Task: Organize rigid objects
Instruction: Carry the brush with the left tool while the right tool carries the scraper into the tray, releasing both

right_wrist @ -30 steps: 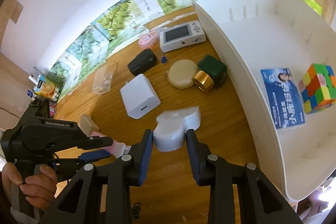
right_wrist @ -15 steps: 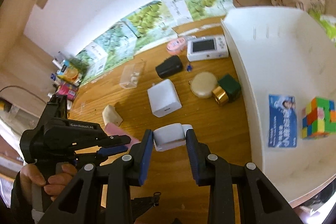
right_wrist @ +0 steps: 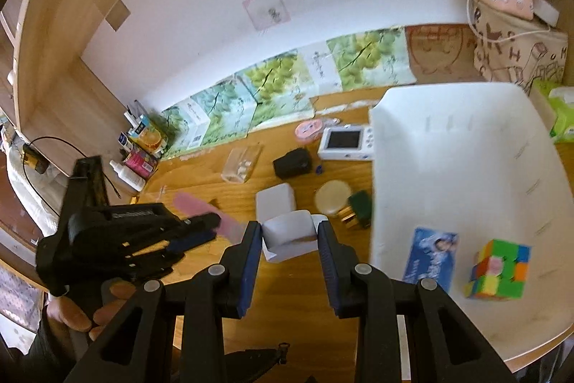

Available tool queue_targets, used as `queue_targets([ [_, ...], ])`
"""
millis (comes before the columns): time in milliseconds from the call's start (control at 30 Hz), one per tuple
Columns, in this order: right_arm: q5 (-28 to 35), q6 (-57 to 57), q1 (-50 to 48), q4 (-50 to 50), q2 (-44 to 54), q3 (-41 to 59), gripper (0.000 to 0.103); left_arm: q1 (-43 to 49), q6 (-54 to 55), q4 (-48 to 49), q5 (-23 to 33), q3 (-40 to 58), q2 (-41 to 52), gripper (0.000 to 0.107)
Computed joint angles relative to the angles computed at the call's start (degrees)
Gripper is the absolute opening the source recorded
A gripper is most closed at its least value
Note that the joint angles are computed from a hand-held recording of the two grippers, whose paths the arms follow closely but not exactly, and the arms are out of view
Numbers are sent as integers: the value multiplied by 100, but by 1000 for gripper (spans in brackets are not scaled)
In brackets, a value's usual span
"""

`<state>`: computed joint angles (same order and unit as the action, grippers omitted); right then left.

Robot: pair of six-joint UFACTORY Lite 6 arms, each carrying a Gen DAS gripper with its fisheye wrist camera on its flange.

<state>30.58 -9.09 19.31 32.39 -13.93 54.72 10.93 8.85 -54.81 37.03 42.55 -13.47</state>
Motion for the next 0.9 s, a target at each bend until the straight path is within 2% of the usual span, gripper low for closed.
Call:
queue_targets([
  [233,408,-1279,-910,539,-326,-164,32,-974,817,-1266,-984,-239,-485,16],
  [433,765,-2383,-1813,916,-616,-331,32,-1937,1121,-1670,-1702,-56,-392,16],
  [667,1006,-3444,-2771,1270,-794,-514,32,-3065,740,-1023,-2464,560,94,16],
  [900,1135,-4105,-3509,1415,-719,-529,32,-3873,-528,731,-2768,1325,800,16],
])
